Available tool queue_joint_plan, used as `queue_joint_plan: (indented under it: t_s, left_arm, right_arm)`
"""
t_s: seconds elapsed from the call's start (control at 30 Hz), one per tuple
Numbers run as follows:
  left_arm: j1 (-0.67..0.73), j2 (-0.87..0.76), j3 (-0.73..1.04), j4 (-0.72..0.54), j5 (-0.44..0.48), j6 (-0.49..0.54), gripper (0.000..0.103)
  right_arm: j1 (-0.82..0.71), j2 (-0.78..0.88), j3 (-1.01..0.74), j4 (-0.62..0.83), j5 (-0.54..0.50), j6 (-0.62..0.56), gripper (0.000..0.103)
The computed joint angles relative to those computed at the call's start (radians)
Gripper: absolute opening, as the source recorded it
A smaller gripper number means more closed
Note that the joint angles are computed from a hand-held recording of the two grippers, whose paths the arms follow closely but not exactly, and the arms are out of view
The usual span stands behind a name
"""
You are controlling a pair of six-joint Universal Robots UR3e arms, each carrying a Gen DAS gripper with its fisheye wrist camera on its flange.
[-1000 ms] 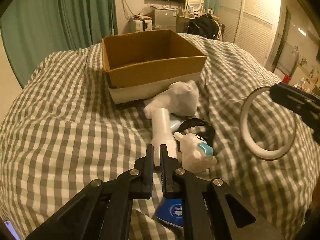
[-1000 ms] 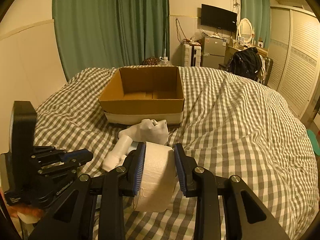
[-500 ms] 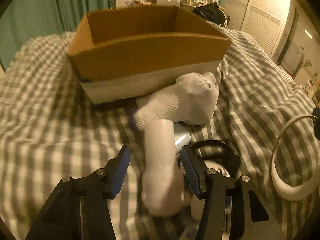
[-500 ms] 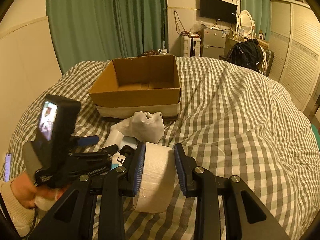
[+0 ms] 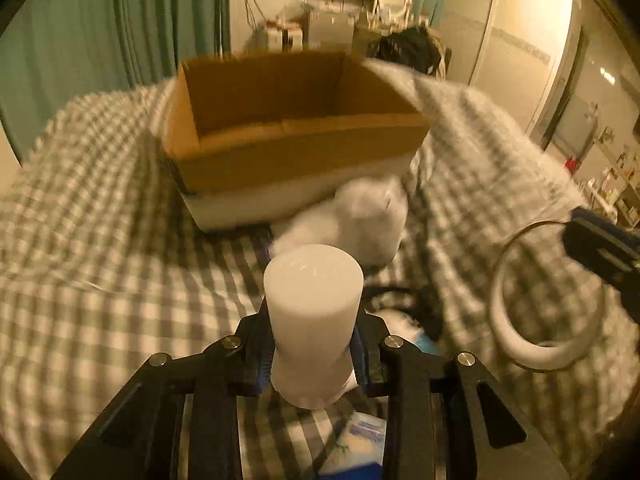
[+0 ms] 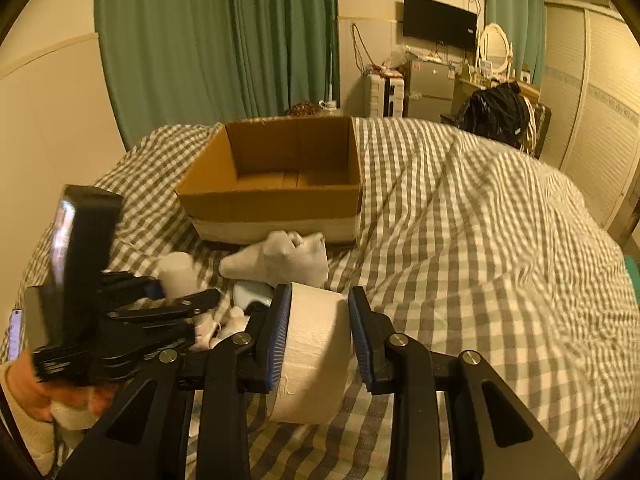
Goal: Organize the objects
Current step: 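Lower the bottle and tape roll into the cardboard box and open both grippers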
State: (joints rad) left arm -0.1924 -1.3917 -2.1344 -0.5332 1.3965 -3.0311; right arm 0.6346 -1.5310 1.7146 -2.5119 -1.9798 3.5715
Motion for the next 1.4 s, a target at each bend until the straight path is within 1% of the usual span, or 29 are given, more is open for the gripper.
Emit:
queue_joint_plan:
  t_s: [0.13,0.2,0.3,0.37,0.43,0.57,0.63,0.8,0.83,0.93,1.07,1.13,1.2,1.23,1.27,1.3,1.33,1.37,1.4]
  left_arm:
    - [0.042,0.097,0.077,-0.087,-0.062,0.017,0.032]
    - [0.054,0.105,0.14,-0.11,-0.078,0.027,0.032]
    - [0.044,0.051,0.254,-0.124,-0.069,0.013,0.032]
    - [0.055,0.009,0.335,-0.157,-0.084,0.011,0.032]
    - [0.059,-0.045,0.411,-0.163,-0.096,0.01,0.032]
    - [0.041,-0.156,0.517,-0.125,-0.052,-0.004,0.033]
    - [0.042,-0.233,0.591,-0.123,-0.048,-0.008,0.033]
    - [0.031,-0.421,0.739,-0.083,-0.009,-0.009,0.033]
    - [0.034,-0.465,0.777,-0.088,-0.012,-0.016,0.033]
    - [0.045,-0.568,0.865,-0.117,-0.028,-0.011,0.033]
    - [0.047,-0.624,0.854,-0.075,-0.02,-0.006,0.033]
    - [0.047,-0.644,0.857,-0.076,-0.024,-0.003,0.033]
    - [0.047,-0.651,0.856,-0.081,-0.024,0.001,0.035]
    - [0.047,-0.651,0.858,-0.091,-0.023,0.002,0.038]
    - [0.049,-0.646,0.855,-0.095,-0.023,0.002,0.048]
    - [0.05,-0.635,0.848,-0.094,-0.02,-0.001,0.054]
    - [0.048,-0.615,0.832,-0.088,-0.008,-0.01,0.063]
    - [0.048,-0.587,0.807,-0.075,-0.001,-0.017,0.068]
    - [0.048,-0.56,0.784,-0.066,0.003,-0.021,0.071]
  right_arm:
    - [0.011,0.02,-0.105,0.03,-0.028,-0.05,0.029]
    - [0.01,0.047,-0.19,0.048,-0.044,-0.091,0.029]
    - [-0.014,0.104,-0.327,0.066,-0.032,-0.153,0.029]
    - [-0.039,0.151,-0.424,0.085,-0.008,-0.187,0.029]
    - [-0.07,0.202,-0.518,0.106,0.033,-0.213,0.029]
    - [-0.137,0.322,-0.711,0.154,0.104,-0.259,0.029]
    - [-0.166,0.385,-0.8,0.181,0.135,-0.273,0.029]
    - [-0.246,0.607,-1.099,0.296,0.217,-0.294,0.029]
    - [-0.261,0.663,-1.172,0.325,0.234,-0.294,0.029]
    - [-0.284,0.766,-1.287,0.368,0.259,-0.294,0.029]
    - [-0.309,0.836,-1.307,0.362,0.299,-0.298,0.029]
    - [-0.314,0.844,-1.282,0.355,0.302,-0.293,0.029]
    - [-0.323,0.841,-1.256,0.348,0.312,-0.287,0.042]
    - [-0.328,0.821,-1.214,0.322,0.315,-0.283,0.059]
    - [-0.33,0.791,-1.162,0.287,0.312,-0.272,0.069]
    - [-0.333,0.765,-1.121,0.257,0.311,-0.266,0.069]
    - [-0.333,0.743,-1.091,0.233,0.31,-0.262,0.069]
    - [-0.334,0.714,-1.054,0.209,0.308,-0.26,0.069]
    - [-0.331,0.694,-1.041,0.202,0.298,-0.258,0.07]
